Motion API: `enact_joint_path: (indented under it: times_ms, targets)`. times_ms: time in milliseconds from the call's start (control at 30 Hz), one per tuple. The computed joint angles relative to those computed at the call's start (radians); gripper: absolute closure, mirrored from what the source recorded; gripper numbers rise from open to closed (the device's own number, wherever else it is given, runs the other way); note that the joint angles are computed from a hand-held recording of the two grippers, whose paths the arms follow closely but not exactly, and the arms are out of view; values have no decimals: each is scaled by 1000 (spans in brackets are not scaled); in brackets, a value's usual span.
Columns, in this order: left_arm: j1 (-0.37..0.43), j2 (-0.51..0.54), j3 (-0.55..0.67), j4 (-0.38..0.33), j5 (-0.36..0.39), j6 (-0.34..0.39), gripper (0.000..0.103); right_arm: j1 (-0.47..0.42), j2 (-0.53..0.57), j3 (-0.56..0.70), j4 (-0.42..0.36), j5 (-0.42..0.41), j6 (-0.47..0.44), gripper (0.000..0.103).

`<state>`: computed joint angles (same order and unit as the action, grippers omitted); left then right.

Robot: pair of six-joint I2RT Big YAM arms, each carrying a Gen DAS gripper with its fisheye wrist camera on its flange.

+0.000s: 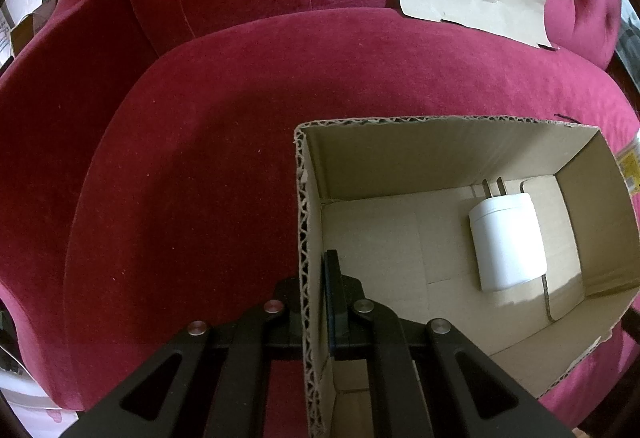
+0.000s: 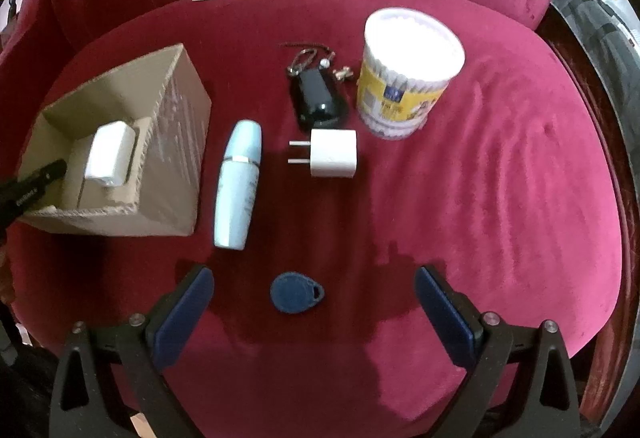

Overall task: Organize rigid objects
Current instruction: 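Move the right tool back to the blue key tag and grasp it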

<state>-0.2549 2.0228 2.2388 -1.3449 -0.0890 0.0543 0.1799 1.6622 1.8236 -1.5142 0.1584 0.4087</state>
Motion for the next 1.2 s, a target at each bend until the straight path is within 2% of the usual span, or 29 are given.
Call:
enact_joint_path:
  times_ms: [333,633,833,933,1033,1067,1133,1200]
  targets:
    - [-3,-6,-9,5,-8,-2,97,1,22,-59,28,-26,-4,1]
    - [-4,-6,-9,6,-8,-2,97,8,67,-34,31,-39,10,1]
    - [-4,-5,-9,6,-9,-3,97,4,43,-67,48,-36,1,1]
    - [-4,-5,-11,8,-9,-2,97,2,34,-75,48,-29,-2,5]
    - [-4,-5,-9,6,-10,-3,97,4,26,-70,41,-31,1,15]
    - [-4,-5,-9,6,-9,-3,97,5,21,-71,39,-31,-2,22]
    - [-4,-4,-9,6,-10,-3,97,5,14,-70,47,-36,-7,38]
    - [-4,-4,-8,6,-10,-3,97,8,7,-71,51,-42,-17,63]
